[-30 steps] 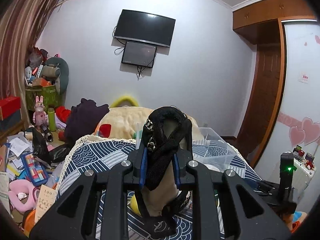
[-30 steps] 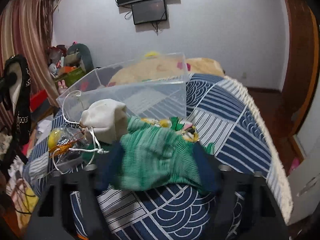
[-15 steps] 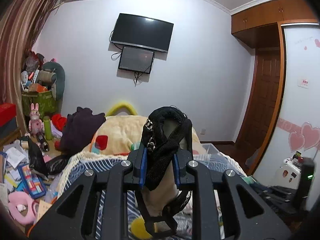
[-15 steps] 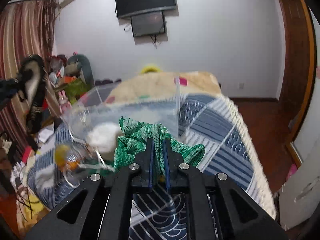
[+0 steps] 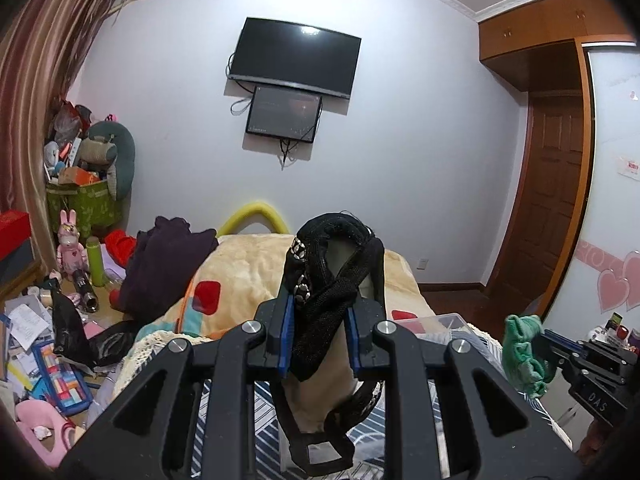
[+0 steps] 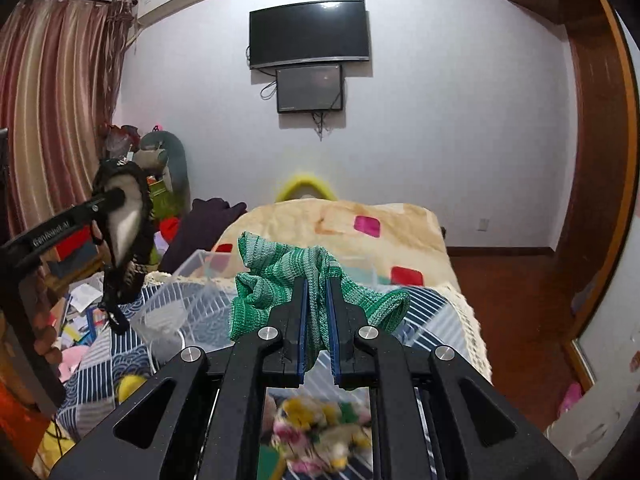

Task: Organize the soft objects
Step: 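Carry the cloth and glove into the clear box and open both tools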

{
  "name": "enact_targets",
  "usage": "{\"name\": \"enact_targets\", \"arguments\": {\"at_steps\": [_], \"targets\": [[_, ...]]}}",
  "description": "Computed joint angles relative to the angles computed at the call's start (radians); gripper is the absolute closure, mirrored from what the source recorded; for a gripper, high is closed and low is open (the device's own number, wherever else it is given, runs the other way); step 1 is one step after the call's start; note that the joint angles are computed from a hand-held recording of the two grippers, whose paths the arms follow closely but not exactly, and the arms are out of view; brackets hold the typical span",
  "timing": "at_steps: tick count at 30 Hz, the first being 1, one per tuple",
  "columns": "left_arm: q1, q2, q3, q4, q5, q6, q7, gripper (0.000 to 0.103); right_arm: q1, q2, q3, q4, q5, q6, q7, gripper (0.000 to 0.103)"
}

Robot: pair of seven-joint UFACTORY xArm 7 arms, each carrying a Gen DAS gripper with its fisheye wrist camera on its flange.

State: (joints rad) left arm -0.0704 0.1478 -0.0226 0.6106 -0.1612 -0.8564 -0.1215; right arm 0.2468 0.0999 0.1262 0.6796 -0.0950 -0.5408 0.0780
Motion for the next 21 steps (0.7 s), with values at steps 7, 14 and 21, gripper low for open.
{"name": "enact_targets", "arguments": {"at_steps": [7,14,21], "targets": [[-0.040,0.082,0.004,0.082,-0.052,0.095,0.102,0.081,0.001,0.095,0.011,0.100,-0.023,0.096,0.009,0.095],[-0.082,0.121,0.011,0.127,-0.083,0.219,0.202,0.081,0.099,0.158,-0.050,0.171,0.092,0.226,-0.118,0.095],[-0.102,0.114,0.020,0.143,-0.071,0.352,0.245,0.080,0.085,0.156,-0.037,0.174,0.079,0.296,-0.146,0.093]]}}
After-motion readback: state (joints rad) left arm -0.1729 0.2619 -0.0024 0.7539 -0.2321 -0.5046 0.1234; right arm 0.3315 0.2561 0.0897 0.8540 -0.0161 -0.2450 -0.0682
